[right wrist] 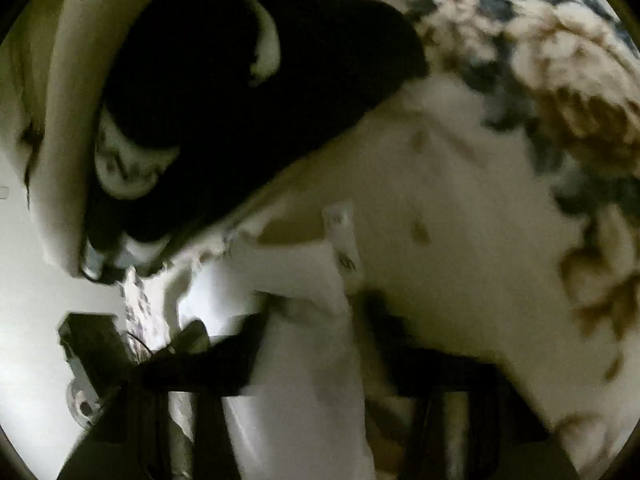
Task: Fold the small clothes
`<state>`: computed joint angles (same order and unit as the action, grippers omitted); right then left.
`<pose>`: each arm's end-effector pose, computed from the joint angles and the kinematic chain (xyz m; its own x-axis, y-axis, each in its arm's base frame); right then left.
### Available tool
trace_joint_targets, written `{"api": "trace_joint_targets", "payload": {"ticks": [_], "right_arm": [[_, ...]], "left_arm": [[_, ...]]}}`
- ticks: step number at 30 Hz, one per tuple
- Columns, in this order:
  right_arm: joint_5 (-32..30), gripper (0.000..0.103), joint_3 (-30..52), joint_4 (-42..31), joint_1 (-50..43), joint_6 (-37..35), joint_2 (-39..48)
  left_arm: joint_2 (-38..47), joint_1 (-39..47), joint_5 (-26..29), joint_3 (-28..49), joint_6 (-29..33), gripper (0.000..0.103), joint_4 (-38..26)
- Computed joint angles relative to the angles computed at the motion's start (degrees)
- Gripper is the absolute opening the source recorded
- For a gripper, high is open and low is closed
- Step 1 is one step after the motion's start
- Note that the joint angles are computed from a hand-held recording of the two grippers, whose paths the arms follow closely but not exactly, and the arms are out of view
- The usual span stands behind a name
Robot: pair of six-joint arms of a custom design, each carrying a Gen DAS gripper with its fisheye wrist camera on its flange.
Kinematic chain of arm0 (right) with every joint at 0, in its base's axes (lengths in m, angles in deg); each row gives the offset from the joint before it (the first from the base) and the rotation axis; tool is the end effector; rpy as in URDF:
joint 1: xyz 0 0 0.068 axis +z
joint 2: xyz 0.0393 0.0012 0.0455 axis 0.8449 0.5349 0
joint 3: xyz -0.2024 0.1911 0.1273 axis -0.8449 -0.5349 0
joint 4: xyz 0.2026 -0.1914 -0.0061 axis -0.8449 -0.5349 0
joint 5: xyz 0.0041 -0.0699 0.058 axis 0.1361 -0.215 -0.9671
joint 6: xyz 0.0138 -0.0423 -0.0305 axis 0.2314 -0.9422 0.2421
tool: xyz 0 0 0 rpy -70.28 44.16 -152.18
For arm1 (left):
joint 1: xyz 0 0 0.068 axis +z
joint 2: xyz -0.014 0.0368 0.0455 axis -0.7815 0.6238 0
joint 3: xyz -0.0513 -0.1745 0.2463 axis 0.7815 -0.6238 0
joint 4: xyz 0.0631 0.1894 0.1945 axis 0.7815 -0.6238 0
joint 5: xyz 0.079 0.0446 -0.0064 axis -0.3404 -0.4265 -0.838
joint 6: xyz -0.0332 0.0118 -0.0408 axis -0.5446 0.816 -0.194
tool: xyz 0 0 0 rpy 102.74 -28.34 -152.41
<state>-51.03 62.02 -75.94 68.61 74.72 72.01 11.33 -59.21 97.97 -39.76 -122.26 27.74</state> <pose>0.3461 0.0867 0.2582 -0.9808 0.1841 -0.0638 0.1086 0.7884 0.6055 0.2262 -0.0483 0.2768 -0.8967 -0.3800 -0.2270 -0.1541 0.7488 -0.6447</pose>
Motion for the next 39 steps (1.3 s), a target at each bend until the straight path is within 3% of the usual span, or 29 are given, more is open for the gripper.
{"api": "trace_joint_targets", "payload": {"ticks": [3,4,5,6,7,8,14,16,17,18,19,21,27,33,36,39], "right_arm": [[-2.9,0.005,0.1,1.0,-0.6,1.3,1.0],[-3.8,0.006,0.7,-0.5,-1.2,-0.7,1.2],[-4.7,0.014,1.2,-1.7,-1.7,-1.7,1.6],[-6.4,0.022,1.0,-1.8,-2.6,-2.1,1.6],[-9.2,0.039,0.3,-2.5,-4.8,-3.7,1.2],[-11.4,0.047,-0.3,-1.3,-5.5,-3.1,1.3],[-13.4,0.047,3.6,-1.9,-2.3,-6.8,6.6],[-14.7,0.046,4.6,-0.5,-0.9,-5.6,7.8],[-14.9,0.032,4.4,0.9,-0.5,-4.8,7.6],[-13.9,0.021,4.7,1.3,0.4,-4.5,7.4],[-13.0,0.011,4.6,1.8,1.0,-4.1,6.7],[-11.4,0.004,3.7,3.0,1.7,-3.3,4.9],[-11.2,0.003,0.6,5.0,2.2,-1.7,-1.9],[-12.1,0.003,-2.8,3.9,3.4,-1.0,-12.0],[-15.0,0.003,-5.0,-1.1,-0.1,-4.9,-17.1],[-15.2,0.003,-9.5,-6.4,0.4,-5.3,-25.8]], "left_arm": [[-0.7,3.6,5.9,-0.9,-1.7,0.016,0.2],[-1.3,5.4,8.7,-1.3,-3.0,0.026,0.2],[-2.1,6.9,11.1,-2.0,-3.4,0.034,0.8],[-3.0,8.1,12.9,-2.4,-3.4,0.058,1.4],[-3.9,8.8,12.8,-2.4,-2.5,0.070,1.0],[-4.1,9.4,12.9,-2.6,-1.5,0.070,1.4],[3.4,4.8,10.0,-1.2,0.4,0.070,5.3],[5.0,2.8,7.5,1.0,2.3,0.066,4.4],[5.1,2.1,6.3,1.6,2.6,0.058,4.8],[5.3,0.9,4.7,2.1,3.1,0.017,4.6],[6.4,0.5,4.7,3.6,4.5,0.007,2.7],[6.2,-0.7,3.4,4.7,4.8,0.007,2.6],[1.5,-1.2,4.2,6.3,3.7,0.007,0.8],[-6.8,-1.1,4.9,8.5,4.3,0.007,-5.4],[-11.9,-6.8,1.7,8.4,0.2,0.007,-7.3],[-18.4,-8.7,0.5,9.5,-0.1,0.007,-15.8]]}}
